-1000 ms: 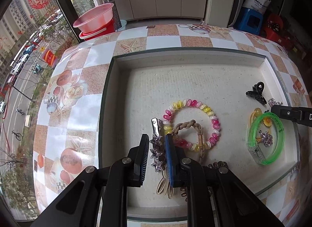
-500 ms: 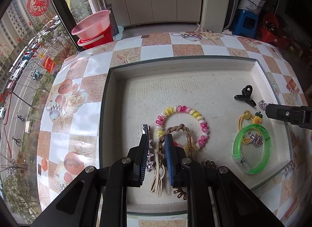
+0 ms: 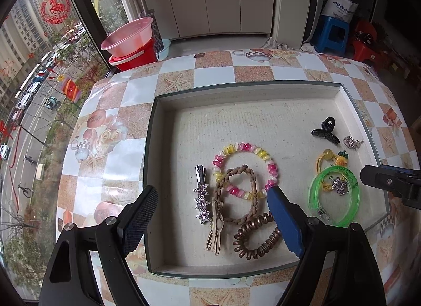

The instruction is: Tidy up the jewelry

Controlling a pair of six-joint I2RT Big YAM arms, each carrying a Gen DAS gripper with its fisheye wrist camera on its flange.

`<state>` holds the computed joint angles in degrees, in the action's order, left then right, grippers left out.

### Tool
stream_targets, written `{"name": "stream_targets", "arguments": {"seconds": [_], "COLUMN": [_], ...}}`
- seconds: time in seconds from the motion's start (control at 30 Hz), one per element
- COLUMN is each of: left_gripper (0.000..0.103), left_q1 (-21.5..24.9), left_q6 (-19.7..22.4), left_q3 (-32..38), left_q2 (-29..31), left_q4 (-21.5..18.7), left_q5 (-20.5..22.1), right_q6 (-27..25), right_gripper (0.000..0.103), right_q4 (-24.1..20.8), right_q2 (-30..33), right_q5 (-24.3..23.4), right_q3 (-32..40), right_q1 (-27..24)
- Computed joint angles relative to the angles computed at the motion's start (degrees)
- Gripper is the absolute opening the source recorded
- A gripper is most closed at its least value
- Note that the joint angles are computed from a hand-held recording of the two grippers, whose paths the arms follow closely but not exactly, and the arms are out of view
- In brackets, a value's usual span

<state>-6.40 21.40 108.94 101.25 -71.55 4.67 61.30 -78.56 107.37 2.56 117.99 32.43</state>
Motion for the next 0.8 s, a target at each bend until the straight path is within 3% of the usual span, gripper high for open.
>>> {"name": "stream_targets", "arguments": {"seconds": [0.13,0.2,0.37,0.47,0.67,0.7,0.77,0.8], "left_gripper": [0.096,0.103,0.103,0.103,0.103,0.103,0.103,0.103], "left_q1": [0.2,0.3,0.9,1.2,2.1,2.3,2.8,3.0], "left_q6": [0.7,1.0,1.4,1.9,2.7,3.0,3.4,3.5], "left_q3": [-0.8,-1.1,-2.6,-3.1,-6.1,-6.8,-8.3,-9.1], "left_q2": [-0.8,-1.1,-3.2,-4.0,-6.5,-7.1,-8.3,-8.9], "left_q4": [-0.9,-1.6,-1.8,-2.8,-3.0,-3.0,-2.4,-2.0], "left_q5": [0.3,0.7,2.2,2.9,3.1,3.2,3.0,2.8], "right_q6": [0.0,0.1,0.1,0.6,2.0,2.3,2.6,2.9], "right_gripper": [0.062,0.068,0.075,0.086,0.086,0.089,0.103,0.103], "right_q4": [-0.3,-0.6,-1.4,-2.1,-2.7,-2.9,-2.5,-2.0], "right_q2": [-0.2,-0.3,-0.4,-0.5,-0.9,-1.0,-1.6,-1.9], "right_q5": [-1.0,-1.1,0.4,1.8,2.7,3.5,4.5,5.1], "right_q3": [-0.3,-0.3,0.2,0.6,0.2,0.1,-0.6,-1.2], "right_q1": [0.4,0.7,1.7,2.4,3.9,4.4,5.2,5.6]}}
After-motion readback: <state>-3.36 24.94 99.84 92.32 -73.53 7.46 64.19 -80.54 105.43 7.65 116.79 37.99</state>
